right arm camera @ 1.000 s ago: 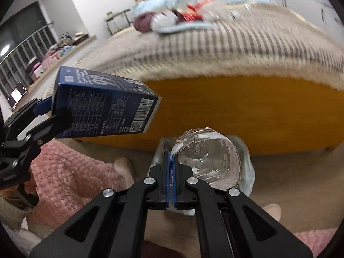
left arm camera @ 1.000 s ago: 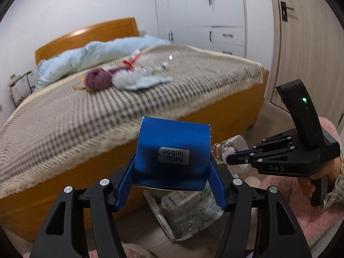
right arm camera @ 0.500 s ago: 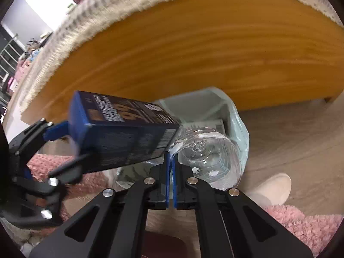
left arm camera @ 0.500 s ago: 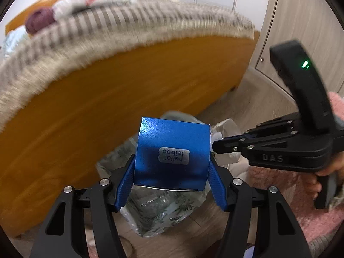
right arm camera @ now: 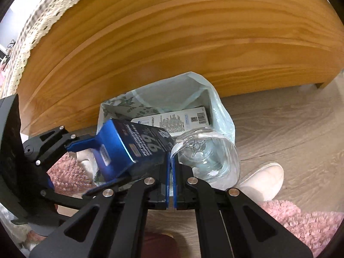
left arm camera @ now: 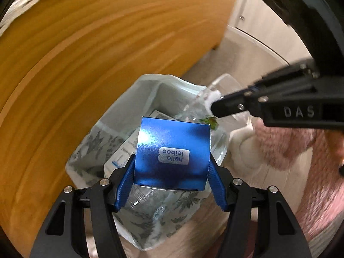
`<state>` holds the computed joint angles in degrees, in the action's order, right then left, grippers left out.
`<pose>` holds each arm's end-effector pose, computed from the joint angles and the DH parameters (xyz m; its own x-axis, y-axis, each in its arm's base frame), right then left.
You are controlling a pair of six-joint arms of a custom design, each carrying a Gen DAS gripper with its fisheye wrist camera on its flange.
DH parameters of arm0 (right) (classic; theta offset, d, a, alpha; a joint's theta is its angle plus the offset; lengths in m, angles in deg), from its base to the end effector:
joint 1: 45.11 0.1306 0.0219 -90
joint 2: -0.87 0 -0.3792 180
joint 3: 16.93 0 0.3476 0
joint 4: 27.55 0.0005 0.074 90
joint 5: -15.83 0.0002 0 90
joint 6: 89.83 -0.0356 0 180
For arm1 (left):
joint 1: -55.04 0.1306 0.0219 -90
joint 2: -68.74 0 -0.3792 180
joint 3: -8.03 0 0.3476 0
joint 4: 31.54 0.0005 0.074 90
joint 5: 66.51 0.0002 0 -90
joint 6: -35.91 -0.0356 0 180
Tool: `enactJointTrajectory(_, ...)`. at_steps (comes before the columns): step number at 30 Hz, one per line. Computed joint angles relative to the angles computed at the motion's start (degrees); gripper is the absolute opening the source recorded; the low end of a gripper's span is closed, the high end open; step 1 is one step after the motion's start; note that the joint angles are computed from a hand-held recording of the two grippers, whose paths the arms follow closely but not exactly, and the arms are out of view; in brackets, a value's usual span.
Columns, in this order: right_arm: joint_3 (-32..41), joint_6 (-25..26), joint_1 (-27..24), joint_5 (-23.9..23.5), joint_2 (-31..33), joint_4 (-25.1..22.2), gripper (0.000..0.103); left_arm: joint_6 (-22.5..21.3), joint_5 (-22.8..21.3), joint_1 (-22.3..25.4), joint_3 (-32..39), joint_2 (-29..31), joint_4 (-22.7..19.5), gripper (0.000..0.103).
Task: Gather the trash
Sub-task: 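Lower the blue box with the left tool while the right tool lowers the clear bottle into the bin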
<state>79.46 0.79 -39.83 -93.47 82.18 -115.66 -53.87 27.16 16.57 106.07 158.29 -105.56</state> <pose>0.3290 0.0417 0.4929 -0.9504 -0.0981 -0.2953 -0.1932 0.9299 0.3129 0.3176 -0.2559 0.4613 -0.7151 0.5633 -0.4140 0.6388 0.7670 -0.0599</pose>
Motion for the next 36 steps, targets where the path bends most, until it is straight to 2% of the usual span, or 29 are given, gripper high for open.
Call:
enactJointTrajectory(2,0.3,-0.4,0.3,0.1,0.9,0.0,0.002,-2.9,1.4,0.0,0.4,1.2,0.0,0.060)
enactJointTrajectory(8,1.1,-0.8,0.4,-0.3,3.8,-1.4,0.002,-15.3,4.1,-0.1,0.2,3.5,0.0,0.060)
enactJointTrajectory(15,1.9,-2.0,0.4,-1.5,8.3,-4.8,0.002,-20.8,5.0,1.1,-1.2,6.4,0.7,0.060)
enactJointTrajectory(29,1.1,-4.6,2.1,1.1,13.8,-4.7,0.002,-22.1,11.0,4.3,-4.4,8.7,3.2,0.060)
enactJointTrajectory(36,-0.7,-6.0,3.2,3.2,15.2,-3.2,0.002,-21.2,11.0,4.2,-6.2,9.5,2.9,0.061)
